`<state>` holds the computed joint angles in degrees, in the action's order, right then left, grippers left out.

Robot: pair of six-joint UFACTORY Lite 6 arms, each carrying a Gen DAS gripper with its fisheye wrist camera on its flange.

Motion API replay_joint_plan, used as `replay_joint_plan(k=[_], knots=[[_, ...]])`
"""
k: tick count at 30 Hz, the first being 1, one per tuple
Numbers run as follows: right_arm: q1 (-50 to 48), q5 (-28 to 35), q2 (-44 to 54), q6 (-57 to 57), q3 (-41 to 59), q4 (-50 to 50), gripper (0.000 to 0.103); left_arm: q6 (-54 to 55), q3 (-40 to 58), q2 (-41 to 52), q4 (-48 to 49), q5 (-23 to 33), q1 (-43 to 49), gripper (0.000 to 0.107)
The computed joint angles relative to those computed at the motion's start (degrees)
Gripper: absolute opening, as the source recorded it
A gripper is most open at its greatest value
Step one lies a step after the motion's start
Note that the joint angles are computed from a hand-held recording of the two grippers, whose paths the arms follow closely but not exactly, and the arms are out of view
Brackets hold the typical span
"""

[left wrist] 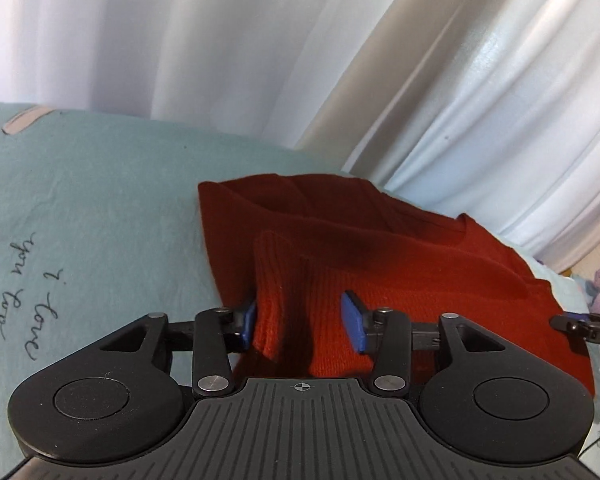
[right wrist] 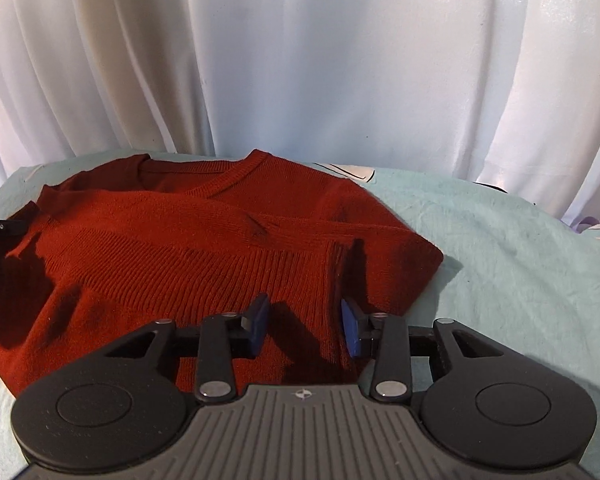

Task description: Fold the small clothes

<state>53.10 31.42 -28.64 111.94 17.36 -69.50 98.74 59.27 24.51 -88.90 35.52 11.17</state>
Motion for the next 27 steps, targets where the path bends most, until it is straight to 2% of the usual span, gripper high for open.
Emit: replay_joint_plan(k=[1,3,4,5,11,15,17,20,22,25,27], knots=[[1.1,1.1,0.7,1.5,0.2,-0.7,0.020,0.5,0.0,0.3,-0.4,-0.6,-0.4,0.043],[3.5,4.1,2.1,2.8,0.9,-1.4,0.015,3.9,-1.0,-0.4,-2.4,-2.7,-1.6,0.032],[5.2,6.3,2.7,2.5,1.6,-0.8,0.011,4.9,-1.4,-0.9,-2.0,-3.8,-1.4,0.013],[7.0,8.9,3.2,2.0,2.5,-0.3,0.009,5.2,-1.6,-1.2,-2.4,-5.3,-2.1,0.010],[14.9,20.3,3.2,2.4,4.8,1.9,0.006,6.8,-4.2,-6.9,-3.4,-5.5,-1.2,0.009],[16.0,26.1,3.2,2.5,7.9,0.0,0.006,4.3,-3.7,-11.4,-3.5,-3.7,-0.3,0.009],[12.0,26.3,5.0,1.2,10.7,-2.2,0.006,3.6,-1.5,-12.3,-4.2,-4.3,-1.0,0.009],[3.7,23.1,10.6,2.6,15.1,-7.9,0.006,3.0,5.9,-8.8,-6.7,-6.9,-3.5,0.009],[-1.1,21.5,16.2,4.6,18.5,-11.8,0.006,1.7,12.5,-4.1,-7.8,-10.6,-6.2,0.009],[-6.4,18.7,23.6,9.6,22.4,-15.6,0.006,5.0,20.2,3.1,-14.6,-17.2,-10.4,0.009],[-8.3,17.1,27.3,13.9,23.4,-17.4,0.006,2.1,25.0,8.2,-13.8,-21.8,-12.9,0.010]])
